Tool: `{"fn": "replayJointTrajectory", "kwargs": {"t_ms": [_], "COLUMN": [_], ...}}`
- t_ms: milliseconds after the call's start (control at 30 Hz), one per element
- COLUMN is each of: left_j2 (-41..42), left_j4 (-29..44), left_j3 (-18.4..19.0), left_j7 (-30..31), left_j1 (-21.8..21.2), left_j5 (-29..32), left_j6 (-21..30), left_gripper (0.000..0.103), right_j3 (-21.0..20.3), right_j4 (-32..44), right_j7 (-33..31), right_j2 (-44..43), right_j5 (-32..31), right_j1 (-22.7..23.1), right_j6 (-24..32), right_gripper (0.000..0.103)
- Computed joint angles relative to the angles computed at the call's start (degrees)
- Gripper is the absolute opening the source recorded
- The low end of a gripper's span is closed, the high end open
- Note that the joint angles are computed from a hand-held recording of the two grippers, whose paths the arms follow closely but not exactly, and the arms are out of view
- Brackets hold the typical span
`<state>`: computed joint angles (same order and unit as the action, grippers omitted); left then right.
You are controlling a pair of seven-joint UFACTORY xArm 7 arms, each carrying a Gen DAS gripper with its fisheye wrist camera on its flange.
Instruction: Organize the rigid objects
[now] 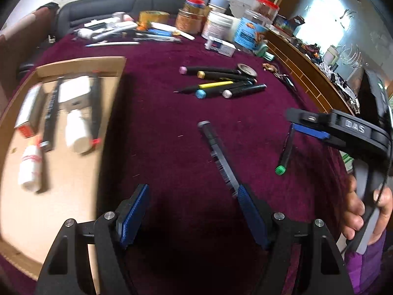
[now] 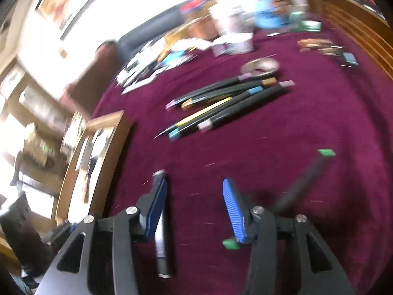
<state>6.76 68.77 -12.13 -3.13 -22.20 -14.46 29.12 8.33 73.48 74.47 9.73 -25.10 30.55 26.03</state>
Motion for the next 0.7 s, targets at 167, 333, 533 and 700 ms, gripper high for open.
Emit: {"fn": "replayJointTrajectory", "kwargs": {"t_ms": [167,333,533,700], "left_j2": [8.5,13.8,11.6,9.6], "left_j4": [9.4,15.2,11.0,8.2], "left_j3": [1.3,4.6,4.2,1.6], "left_j7": [-8.3,-16.3,-17.6,-13.1], "left_j1": [-4.4,-10.8,-10.6,-6.9], "left_j5": [10.2,25.4,29.5,23.6], "left_j6": [1.3,4.9,0.7,-1.7], "left_gripper": [0.077,0.079,0.063,0.014], "right_j3": [0.0,1.6,2.0,1.3], "right_j4": [-7.5,-10.0,-7.3,-4.3], "right_j7": [7.3,8.5,8.8,7.8], "right_j2": [-6.4,-6.9,-4.3,-1.5], "right_j5": [-2.9,-1.2,-3.2,-2.6], "right_j1": [-2.2,-4.5,-4.0,-2.7], "right_j6": [3.1,1.7,3.4,4.9], "right_gripper": [0.047,0.047,0.047,0.047]}}
